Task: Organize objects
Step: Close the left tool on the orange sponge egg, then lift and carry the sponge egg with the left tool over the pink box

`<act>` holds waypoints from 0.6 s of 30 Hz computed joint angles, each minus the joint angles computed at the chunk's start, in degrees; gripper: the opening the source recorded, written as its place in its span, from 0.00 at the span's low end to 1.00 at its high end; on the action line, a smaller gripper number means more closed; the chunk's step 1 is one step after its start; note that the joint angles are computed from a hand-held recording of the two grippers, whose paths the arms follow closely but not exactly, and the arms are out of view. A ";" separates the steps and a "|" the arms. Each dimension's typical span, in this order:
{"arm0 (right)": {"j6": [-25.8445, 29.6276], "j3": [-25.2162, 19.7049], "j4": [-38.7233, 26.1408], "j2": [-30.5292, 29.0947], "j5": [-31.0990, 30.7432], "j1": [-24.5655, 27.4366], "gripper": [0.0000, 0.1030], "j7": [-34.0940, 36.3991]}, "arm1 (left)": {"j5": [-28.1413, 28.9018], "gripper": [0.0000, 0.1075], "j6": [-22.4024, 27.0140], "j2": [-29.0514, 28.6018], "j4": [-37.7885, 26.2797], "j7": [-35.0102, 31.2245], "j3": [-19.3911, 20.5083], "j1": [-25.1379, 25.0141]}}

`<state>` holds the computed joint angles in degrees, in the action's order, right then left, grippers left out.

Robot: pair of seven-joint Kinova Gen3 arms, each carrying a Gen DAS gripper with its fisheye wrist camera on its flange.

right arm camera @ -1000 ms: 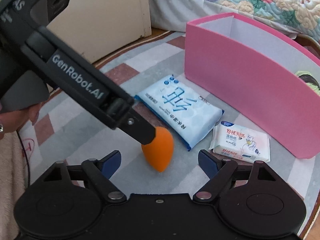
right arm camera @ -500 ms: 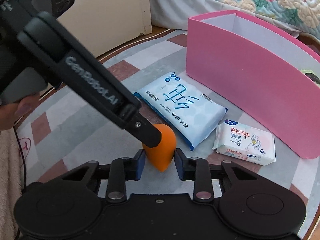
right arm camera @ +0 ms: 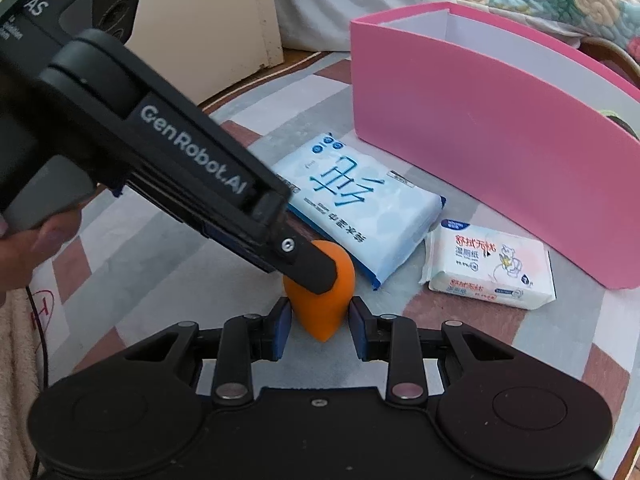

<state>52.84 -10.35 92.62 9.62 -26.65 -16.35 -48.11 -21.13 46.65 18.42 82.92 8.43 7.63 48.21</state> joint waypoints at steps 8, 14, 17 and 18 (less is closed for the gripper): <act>-0.76 0.21 1.05 -1.04 -1.35 0.63 0.33 0.33 | -4.41 0.28 1.84 0.57 -1.94 3.34 -1.09 3.19; -0.37 0.76 1.14 -1.52 -3.29 1.58 0.33 1.52 | -6.77 0.28 3.87 1.32 -4.02 1.93 -0.60 3.86; 0.90 1.20 0.81 -1.41 -4.86 2.65 0.33 2.09 | -7.29 0.28 5.45 1.93 -5.57 1.34 -0.59 4.55; 1.61 1.36 0.48 -1.20 -5.31 3.01 0.33 2.15 | -7.53 0.28 5.92 2.10 -6.04 1.29 -0.63 4.87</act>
<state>54.45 -8.99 93.10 8.42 -31.96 -13.35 -45.96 -28.66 52.57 20.52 76.88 9.72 7.01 53.08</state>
